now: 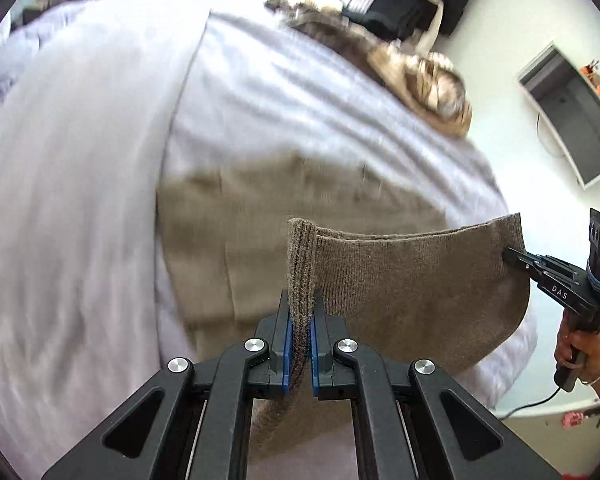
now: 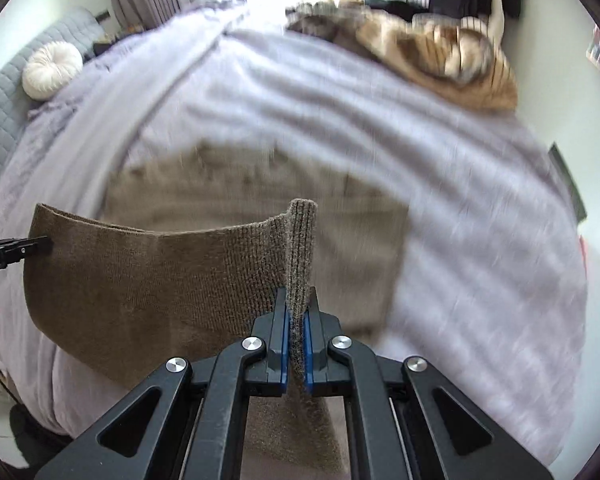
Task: Fold small clothes
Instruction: 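Grasp the folded hem edge with both tools and fold it again toward the collar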
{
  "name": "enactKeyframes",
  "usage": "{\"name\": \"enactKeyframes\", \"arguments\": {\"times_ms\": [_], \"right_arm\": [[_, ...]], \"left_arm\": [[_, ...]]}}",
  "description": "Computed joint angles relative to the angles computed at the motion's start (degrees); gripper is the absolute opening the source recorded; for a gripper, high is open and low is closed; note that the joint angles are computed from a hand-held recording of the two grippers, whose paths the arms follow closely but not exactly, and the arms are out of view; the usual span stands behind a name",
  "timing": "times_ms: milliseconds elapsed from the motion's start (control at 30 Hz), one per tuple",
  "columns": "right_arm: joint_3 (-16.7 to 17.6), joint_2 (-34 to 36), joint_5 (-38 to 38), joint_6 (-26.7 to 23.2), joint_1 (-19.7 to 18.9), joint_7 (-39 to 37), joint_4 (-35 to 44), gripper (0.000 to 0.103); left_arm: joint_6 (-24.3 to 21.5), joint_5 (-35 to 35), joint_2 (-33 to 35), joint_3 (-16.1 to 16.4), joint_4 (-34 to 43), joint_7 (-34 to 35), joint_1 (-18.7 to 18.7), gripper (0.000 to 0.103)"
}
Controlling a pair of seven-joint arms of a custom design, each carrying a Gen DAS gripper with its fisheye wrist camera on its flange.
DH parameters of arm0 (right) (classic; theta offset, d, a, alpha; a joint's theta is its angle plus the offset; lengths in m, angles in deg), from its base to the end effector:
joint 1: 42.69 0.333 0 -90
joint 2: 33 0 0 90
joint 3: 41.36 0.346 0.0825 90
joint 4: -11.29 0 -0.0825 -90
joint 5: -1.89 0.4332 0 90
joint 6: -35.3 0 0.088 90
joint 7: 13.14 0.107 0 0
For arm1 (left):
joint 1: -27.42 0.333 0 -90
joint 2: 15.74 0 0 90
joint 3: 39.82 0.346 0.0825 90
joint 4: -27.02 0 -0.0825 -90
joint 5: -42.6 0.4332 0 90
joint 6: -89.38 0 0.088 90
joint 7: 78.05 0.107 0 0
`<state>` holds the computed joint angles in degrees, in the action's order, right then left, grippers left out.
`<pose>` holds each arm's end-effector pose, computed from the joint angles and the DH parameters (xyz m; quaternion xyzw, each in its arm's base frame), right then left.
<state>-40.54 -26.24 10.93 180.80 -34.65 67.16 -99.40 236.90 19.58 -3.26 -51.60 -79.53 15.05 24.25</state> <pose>0.6653 0.1015 0.4872 -0.7546 0.6072 -0.1300 0.2122 0.6815 -0.1657 0.4644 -0.6719 0.6805 -0.2913 0.0228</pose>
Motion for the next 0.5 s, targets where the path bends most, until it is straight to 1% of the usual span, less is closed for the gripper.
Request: {"name": "enactKeyframes", "arguments": {"times_ms": [100, 167, 233, 267, 333, 367, 433, 467, 500], "right_arm": [[0.09, 4.27, -0.67, 1.64, 0.02, -0.62, 6.71, 0.006], [0.1, 8.11, -1.27, 1.62, -0.06, -0.57, 11.67, 0.006], [0.33, 13.56, -0.72, 0.09, -0.56, -0.36, 17.88, 0.006], [0.37, 16.32, -0.71, -1.24, -0.68, 0.1, 21.1, 0.006], [0.48, 22.86, -0.7, -4.81, -0.99, 1.0, 28.3, 0.006], [0.49, 25.97, -0.79, -6.76, -1.07, 1.61, 31.56, 0.006], [0.34, 30.33, -1.28, -9.2, -1.0, 2.73, 35.51, 0.006], [0.18, 31.61, -1.67, -9.62, -0.89, 3.29, 36.44, 0.006], [0.03, 33.09, -1.92, -10.24, -0.83, 4.06, 37.45, 0.006]], "left_arm": [[2.49, 3.32, 4.31, 1.0, 5.77, -1.35, -0.41, 0.008], [2.32, 7.38, 9.0, 2.1, 11.28, -4.35, -1.23, 0.008], [0.94, 11.56, 14.67, 3.29, 17.38, -7.76, -2.18, 0.008], [-0.62, 13.66, 18.64, 3.97, 21.57, -9.53, -2.75, 0.008], [-3.16, 16.42, 23.51, 4.43, 26.61, -12.08, -3.37, 0.008], [-5.24, 18.24, 26.81, 5.16, 30.18, -13.74, -4.08, 0.008], [-7.37, 20.95, 30.2, 5.82, 33.49, -15.82, -4.78, 0.008], [-8.8, 22.22, 32.28, 6.31, 35.65, -17.08, -5.19, 0.008], [-8.97, 22.97, 33.17, 6.29, 36.09, -17.78, -5.2, 0.008]]}}
